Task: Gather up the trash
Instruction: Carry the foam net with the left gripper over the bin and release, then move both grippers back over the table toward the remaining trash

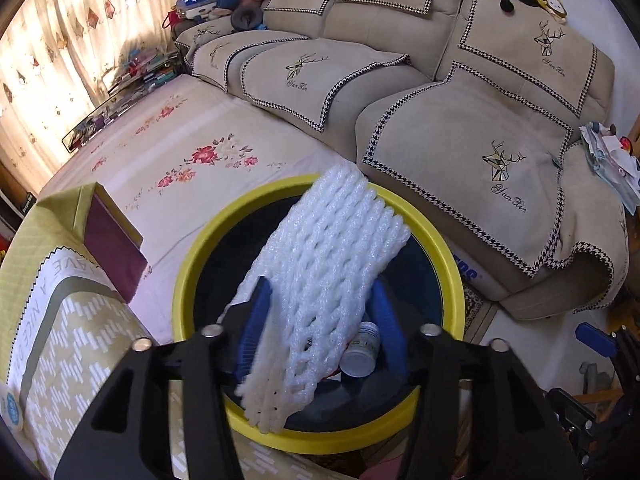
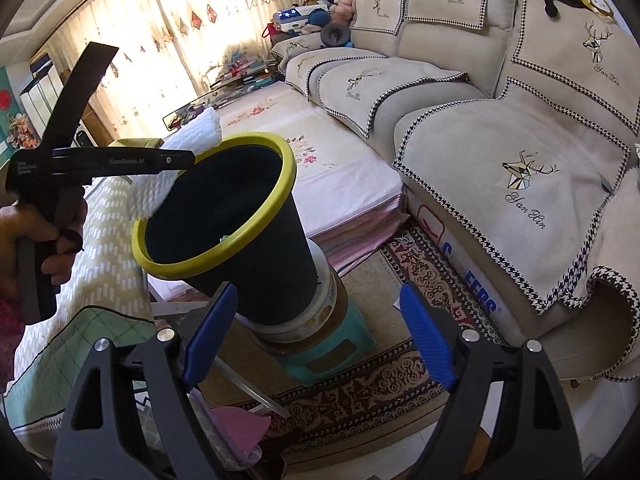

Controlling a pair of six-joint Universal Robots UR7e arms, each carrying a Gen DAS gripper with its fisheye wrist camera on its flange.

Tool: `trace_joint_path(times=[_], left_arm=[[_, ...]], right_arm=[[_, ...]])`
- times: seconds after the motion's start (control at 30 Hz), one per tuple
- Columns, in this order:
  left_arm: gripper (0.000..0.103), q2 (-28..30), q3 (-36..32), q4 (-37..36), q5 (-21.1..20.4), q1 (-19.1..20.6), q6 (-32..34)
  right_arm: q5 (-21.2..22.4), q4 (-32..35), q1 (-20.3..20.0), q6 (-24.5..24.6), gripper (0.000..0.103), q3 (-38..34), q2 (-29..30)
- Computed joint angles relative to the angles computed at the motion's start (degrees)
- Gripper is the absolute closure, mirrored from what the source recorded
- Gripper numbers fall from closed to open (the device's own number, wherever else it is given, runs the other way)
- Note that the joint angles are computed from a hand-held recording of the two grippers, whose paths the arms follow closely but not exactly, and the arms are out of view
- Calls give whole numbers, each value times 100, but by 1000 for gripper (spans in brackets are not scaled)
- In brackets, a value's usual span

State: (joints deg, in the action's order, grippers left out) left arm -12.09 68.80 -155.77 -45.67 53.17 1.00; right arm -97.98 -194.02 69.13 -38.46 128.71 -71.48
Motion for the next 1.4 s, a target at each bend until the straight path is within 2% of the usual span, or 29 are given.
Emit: trace_joint_path(times=[0.13,0.2,0.47,0.67,0.87,1.0,1.13,1.27,1.4], left_arm=[[38,-30,81,-128,-34,-45,70],[30,-114,225,-221,-63,-80,77],[25,-651,1025,-793,-196,-243,41],[17,-1401,2347,-1912,-60,-426,-215],[10,-2392,4130,-3292,333,-655,-566],[5,-3083,5277,-4231,946,-864,-773],[5,-3757,6320,-5188,1884,-1151,-772],[5,-4295,7146,-6147,2759,-1378,-667],[5,-4768,7718,-7130,3371,-1333,-346]], right_arm=[[-8,36,28,-12,24,1,28],[0,46,46,-14,24,3,33],[-27,-42,120,-71,22,96,-7],[-79,-112,252,-126,21,168,28],[-221,-151,549,-236,21,207,184],[-315,-149,826,-275,20,174,342],[-455,-227,1189,-323,20,120,575],[-598,-239,1622,-367,19,-26,899],[-731,-111,2030,-337,18,-234,1236]])
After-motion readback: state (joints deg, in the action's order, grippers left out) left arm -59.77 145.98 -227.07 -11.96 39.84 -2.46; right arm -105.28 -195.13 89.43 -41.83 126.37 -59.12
